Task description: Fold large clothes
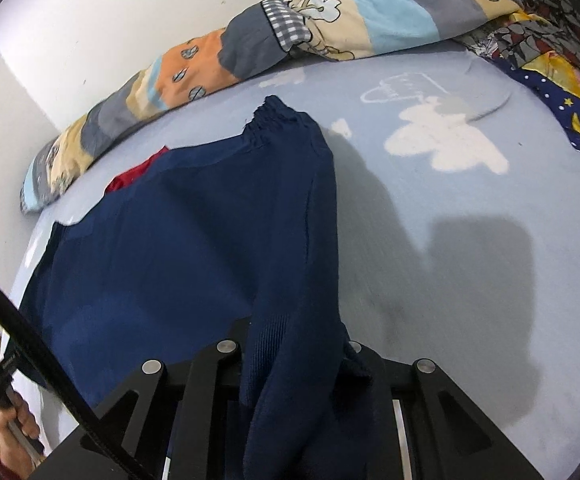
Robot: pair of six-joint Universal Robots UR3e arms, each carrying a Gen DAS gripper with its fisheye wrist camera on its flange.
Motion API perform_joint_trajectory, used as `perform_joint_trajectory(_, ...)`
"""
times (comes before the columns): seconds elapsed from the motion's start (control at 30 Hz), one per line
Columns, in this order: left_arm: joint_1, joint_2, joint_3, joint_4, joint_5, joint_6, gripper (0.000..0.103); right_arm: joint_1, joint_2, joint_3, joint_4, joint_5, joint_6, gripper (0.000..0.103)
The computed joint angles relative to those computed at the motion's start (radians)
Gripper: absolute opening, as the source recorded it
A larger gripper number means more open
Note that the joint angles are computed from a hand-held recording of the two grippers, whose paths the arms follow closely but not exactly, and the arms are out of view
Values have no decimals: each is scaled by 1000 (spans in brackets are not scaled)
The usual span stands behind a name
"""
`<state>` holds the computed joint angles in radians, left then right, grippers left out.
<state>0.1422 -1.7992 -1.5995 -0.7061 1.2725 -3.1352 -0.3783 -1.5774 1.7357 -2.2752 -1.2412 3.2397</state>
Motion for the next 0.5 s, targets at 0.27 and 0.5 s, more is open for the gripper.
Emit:
perform_joint_trajectory(0.27,137,377,-380,-74,-130,201,26,-231,-402,242,376,154,-243,25)
perform_joint_trajectory(0.5,363,596,-396,-244,-140,323,64,-556,-627,242,639,133,-292,67)
